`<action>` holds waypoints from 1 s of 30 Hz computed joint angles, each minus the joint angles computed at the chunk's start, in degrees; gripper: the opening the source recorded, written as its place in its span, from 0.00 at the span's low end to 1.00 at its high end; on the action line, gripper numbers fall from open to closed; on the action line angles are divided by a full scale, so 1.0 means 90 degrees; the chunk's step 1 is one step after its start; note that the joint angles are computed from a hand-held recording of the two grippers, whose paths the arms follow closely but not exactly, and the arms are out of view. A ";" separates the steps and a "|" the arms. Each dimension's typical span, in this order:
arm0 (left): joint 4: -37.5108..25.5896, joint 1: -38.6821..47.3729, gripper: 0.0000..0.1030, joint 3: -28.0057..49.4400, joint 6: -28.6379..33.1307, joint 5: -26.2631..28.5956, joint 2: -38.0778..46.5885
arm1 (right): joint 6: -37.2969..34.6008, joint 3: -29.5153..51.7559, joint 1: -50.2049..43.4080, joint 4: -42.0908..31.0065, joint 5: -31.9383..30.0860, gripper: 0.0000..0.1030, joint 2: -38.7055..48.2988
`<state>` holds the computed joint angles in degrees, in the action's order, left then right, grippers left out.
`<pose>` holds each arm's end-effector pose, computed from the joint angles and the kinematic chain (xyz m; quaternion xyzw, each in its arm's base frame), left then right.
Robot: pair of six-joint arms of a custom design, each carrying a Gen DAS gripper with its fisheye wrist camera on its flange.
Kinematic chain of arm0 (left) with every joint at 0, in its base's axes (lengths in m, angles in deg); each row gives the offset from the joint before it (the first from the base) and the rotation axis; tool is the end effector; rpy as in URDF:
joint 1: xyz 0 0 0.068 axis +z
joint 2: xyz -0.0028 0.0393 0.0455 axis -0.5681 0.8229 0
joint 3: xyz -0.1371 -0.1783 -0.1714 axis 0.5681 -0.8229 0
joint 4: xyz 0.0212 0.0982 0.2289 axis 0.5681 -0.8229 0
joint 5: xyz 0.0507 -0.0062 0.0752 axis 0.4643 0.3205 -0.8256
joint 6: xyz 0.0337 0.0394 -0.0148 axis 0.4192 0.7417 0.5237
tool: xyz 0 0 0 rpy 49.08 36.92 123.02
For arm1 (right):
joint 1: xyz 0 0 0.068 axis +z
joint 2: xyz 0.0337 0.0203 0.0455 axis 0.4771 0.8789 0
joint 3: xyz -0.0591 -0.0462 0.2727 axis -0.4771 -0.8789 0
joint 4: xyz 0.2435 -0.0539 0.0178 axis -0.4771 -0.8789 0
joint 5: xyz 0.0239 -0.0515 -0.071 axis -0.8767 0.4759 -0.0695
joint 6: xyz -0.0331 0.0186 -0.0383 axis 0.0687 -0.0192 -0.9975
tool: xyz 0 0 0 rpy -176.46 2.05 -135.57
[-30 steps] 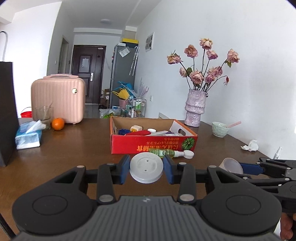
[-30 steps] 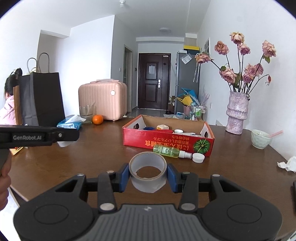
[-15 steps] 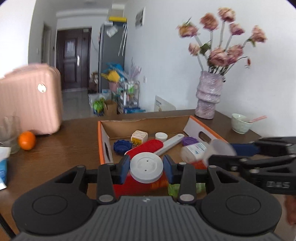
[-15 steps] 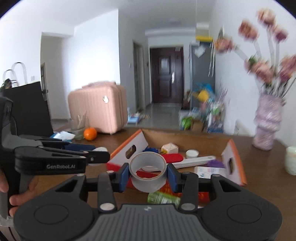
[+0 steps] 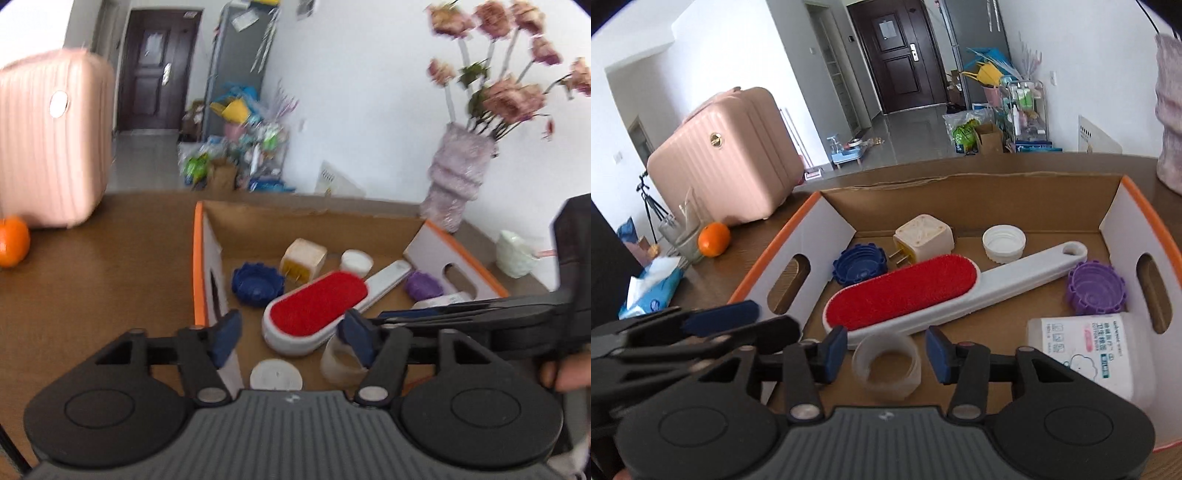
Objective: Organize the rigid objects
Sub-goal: 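Withdraw both open tools from the box back over the table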
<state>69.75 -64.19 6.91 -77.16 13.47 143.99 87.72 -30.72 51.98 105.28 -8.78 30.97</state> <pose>0.2516 -0.1368 0.1011 0.0557 0.8753 -0.1321 0.4618 0.3135 0.1428 0.0865 -0.1023 0.9066 0.2051 0.3542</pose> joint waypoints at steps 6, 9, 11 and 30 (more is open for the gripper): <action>-0.0652 -0.0084 0.66 0.0009 -0.0020 -0.0272 -0.0648 | -0.0168 -0.0178 0.0076 0.0064 0.0249 0.59 -0.0310; -0.0986 -0.0275 0.70 -0.0205 -0.0047 -0.0636 -0.1292 | -0.0449 -0.0584 0.0094 -0.0040 0.0592 0.60 -0.1016; -0.1273 -0.0492 0.75 -0.0367 -0.0100 -0.1021 -0.1824 | -0.0584 -0.0996 0.0011 -0.0080 0.0817 0.64 -0.1664; -1.0282 -0.7507 1.00 0.0668 -0.7552 -0.7026 -0.3767 | -0.0906 -0.3234 -0.0864 -0.6214 0.1180 0.77 -1.1251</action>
